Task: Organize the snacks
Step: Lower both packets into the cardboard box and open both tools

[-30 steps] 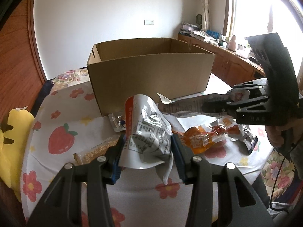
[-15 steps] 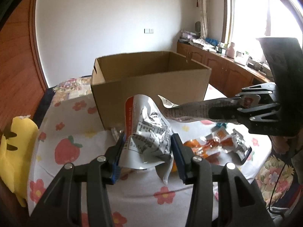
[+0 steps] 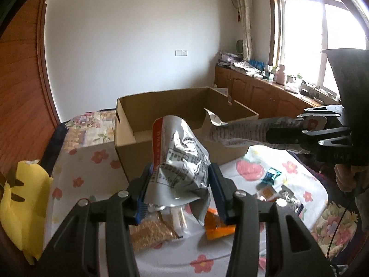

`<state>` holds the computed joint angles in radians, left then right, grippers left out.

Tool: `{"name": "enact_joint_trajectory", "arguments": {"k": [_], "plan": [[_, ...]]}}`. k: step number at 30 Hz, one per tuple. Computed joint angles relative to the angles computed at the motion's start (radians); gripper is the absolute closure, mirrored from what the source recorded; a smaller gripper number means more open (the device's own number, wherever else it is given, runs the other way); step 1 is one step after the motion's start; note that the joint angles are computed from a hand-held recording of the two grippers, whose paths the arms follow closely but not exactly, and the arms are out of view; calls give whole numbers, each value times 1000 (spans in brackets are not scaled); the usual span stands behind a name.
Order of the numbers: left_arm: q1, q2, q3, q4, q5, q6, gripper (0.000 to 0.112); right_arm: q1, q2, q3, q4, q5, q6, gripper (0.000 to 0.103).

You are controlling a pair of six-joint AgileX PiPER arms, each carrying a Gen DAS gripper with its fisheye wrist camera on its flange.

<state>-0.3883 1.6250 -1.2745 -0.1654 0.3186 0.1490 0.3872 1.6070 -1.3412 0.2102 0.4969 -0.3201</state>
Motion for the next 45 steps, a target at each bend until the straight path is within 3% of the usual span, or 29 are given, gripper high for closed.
{"name": "enact_joint_trajectory", "arguments": {"k": [6,15,24,35,38,45], "plan": [[6,66,-112,-32,28,33,67,-14,40,-77,0,4,-5,84],[16,262,-457,-43,155,63,66,-72,139,-234,57,34,-85,84],[29,428,-680,-38,219,41,66,-118,267,-383,102,64,-126,84],[49,665,-1011,14,359,-35,65,-148,463,-587,67,129,-86,85],[51,740,-1139,13,429,-42,65,-149,498,-643,38,153,-57,85],[69,834,-1296,-2,525,-60,58,-153,592,-769,5,207,-11,86]]}}
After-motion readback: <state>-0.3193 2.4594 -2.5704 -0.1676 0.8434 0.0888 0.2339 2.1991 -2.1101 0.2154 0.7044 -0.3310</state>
